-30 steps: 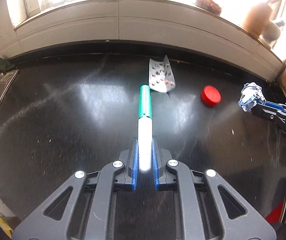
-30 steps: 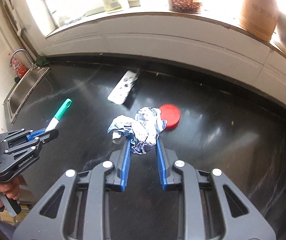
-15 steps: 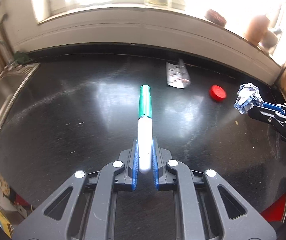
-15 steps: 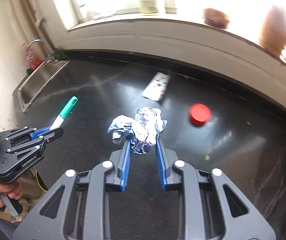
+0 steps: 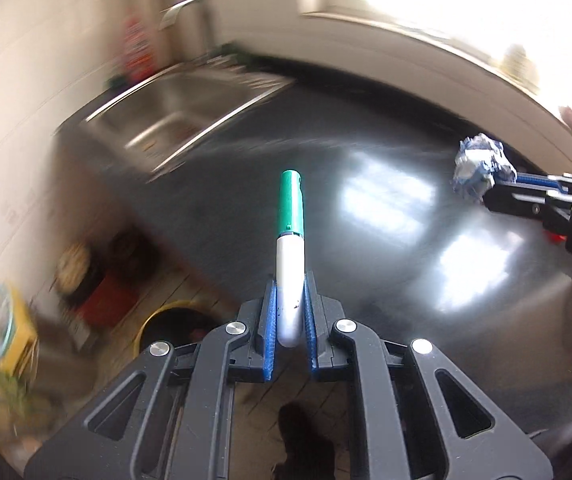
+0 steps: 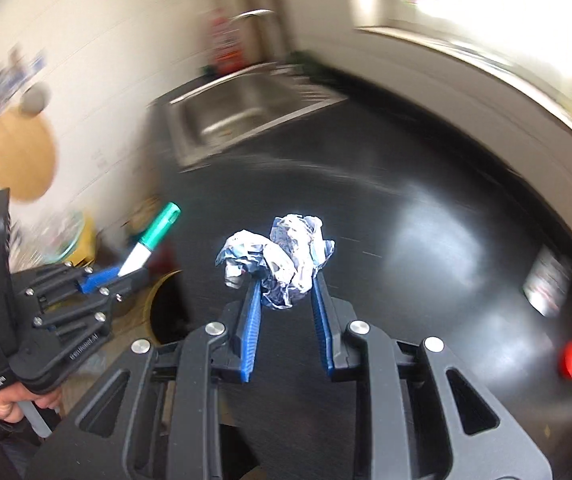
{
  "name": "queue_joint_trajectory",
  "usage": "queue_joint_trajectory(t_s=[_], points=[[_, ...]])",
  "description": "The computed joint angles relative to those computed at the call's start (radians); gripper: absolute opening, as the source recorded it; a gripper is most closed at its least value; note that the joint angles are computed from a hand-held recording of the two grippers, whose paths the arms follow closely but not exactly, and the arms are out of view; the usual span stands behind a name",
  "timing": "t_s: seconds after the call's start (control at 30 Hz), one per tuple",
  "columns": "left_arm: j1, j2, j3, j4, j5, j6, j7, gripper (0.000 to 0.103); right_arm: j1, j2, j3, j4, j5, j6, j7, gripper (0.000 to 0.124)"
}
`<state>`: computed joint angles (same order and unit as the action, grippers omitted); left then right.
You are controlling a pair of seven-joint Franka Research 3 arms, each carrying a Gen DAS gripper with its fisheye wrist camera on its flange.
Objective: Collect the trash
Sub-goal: 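Carry marker and foil over the bin and open both tools, then swing both open tools back up to the counter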
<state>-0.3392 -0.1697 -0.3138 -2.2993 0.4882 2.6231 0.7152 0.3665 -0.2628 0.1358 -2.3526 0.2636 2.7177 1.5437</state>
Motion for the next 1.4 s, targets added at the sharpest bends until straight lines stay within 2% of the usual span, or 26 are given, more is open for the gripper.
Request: queue_joint_trajectory(t_s=[0.07, 0.2, 0.37, 0.5, 0.63, 0.73, 0.8, 0.93, 1.0, 1.03, 1.07, 1.1, 1.13, 1.17, 1.23, 1.3, 1.33, 1.37, 1.4], points=[[0.014, -0.075, 0.022, -0.087, -0.031, -0.02, -0.024, 0.012, 0.057, 0.093, 0.006, 0.093, 0.049, -0.024, -0.073, 0.025], [0.04, -0.174, 0.045, -0.214, -0.078, -0.047, -0.049, 0.012, 0.12, 0.247, 0.043, 0.252, 0.103, -0.087, -0.163, 0.025], [0.062, -0.234, 0.096, -0.333, -0.159, -0.026, -0.022, 0.012, 0.17, 0.411, 0.076, 0.417, 0.094, -0.178, -0.17, 0.025], [0.099, -0.195, 0.126, -0.367, -0.19, 0.045, 0.02, 0.012, 0.21, 0.552, 0.077, 0.56, 0.052, -0.248, -0.122, 0.025], [0.138, -0.104, 0.161, -0.374, -0.238, 0.14, 0.066, 0.012, 0.245, 0.696, 0.057, 0.714, 0.002, -0.319, -0.047, 0.025], [0.176, -0.062, 0.146, -0.372, -0.22, 0.173, 0.06, 0.012, 0.267, 0.808, 0.043, 0.855, -0.03, -0.39, 0.005, 0.026], [0.189, -0.031, 0.156, -0.365, -0.227, 0.2, 0.079, 0.012, 0.276, 0.86, 0.038, 0.923, -0.043, -0.425, 0.019, 0.026], [0.212, 0.004, 0.164, -0.366, -0.23, 0.243, 0.107, 0.012, 0.291, 0.924, 0.03, 1.012, -0.064, -0.464, 0.032, 0.026], [0.214, 0.017, 0.17, -0.371, -0.249, 0.264, 0.128, 0.012, 0.295, 0.945, 0.027, 1.045, -0.069, -0.484, 0.035, 0.031], [0.222, 0.024, 0.169, -0.371, -0.245, 0.269, 0.129, 0.012, 0.299, 0.964, 0.026, 1.074, -0.072, -0.504, 0.039, 0.05], [0.23, 0.028, 0.168, -0.372, -0.239, 0.271, 0.124, 0.014, 0.302, 0.977, 0.025, 1.097, -0.075, -0.525, 0.044, 0.061], [0.231, 0.03, 0.171, -0.371, -0.249, 0.263, 0.131, 0.017, 0.304, 0.981, 0.024, 1.103, -0.075, -0.523, 0.044, 0.062], [0.232, 0.03, 0.172, -0.372, -0.257, 0.257, 0.135, 0.028, 0.308, 0.983, 0.022, 1.106, -0.079, -0.519, 0.044, 0.062], [0.246, 0.024, 0.164, -0.377, -0.236, 0.25, 0.111, 0.049, 0.309, 0.982, 0.022, 1.106, -0.082, -0.52, 0.041, 0.062], [0.274, 0.003, 0.141, -0.389, -0.168, 0.252, 0.041, 0.068, 0.307, 0.971, 0.023, 1.093, -0.079, -0.516, 0.035, 0.063], [0.273, -0.017, 0.137, -0.398, -0.152, 0.245, 0.019, 0.074, 0.302, 0.952, 0.025, 1.066, -0.072, -0.499, 0.032, 0.068], [0.277, -0.026, 0.128, -0.395, -0.137, 0.22, -0.001, 0.085, 0.298, 0.939, 0.026, 1.049, -0.068, -0.49, 0.029, 0.072], [0.284, -0.035, 0.114, -0.392, -0.111, 0.198, -0.034, 0.091, 0.298, 0.928, 0.024, 1.035, -0.07, -0.481, 0.03, 0.079], [0.288, -0.044, 0.104, -0.389, -0.085, 0.181, -0.063, 0.091, 0.299, 0.924, 0.021, 1.029, -0.074, -0.476, 0.033, 0.082]])
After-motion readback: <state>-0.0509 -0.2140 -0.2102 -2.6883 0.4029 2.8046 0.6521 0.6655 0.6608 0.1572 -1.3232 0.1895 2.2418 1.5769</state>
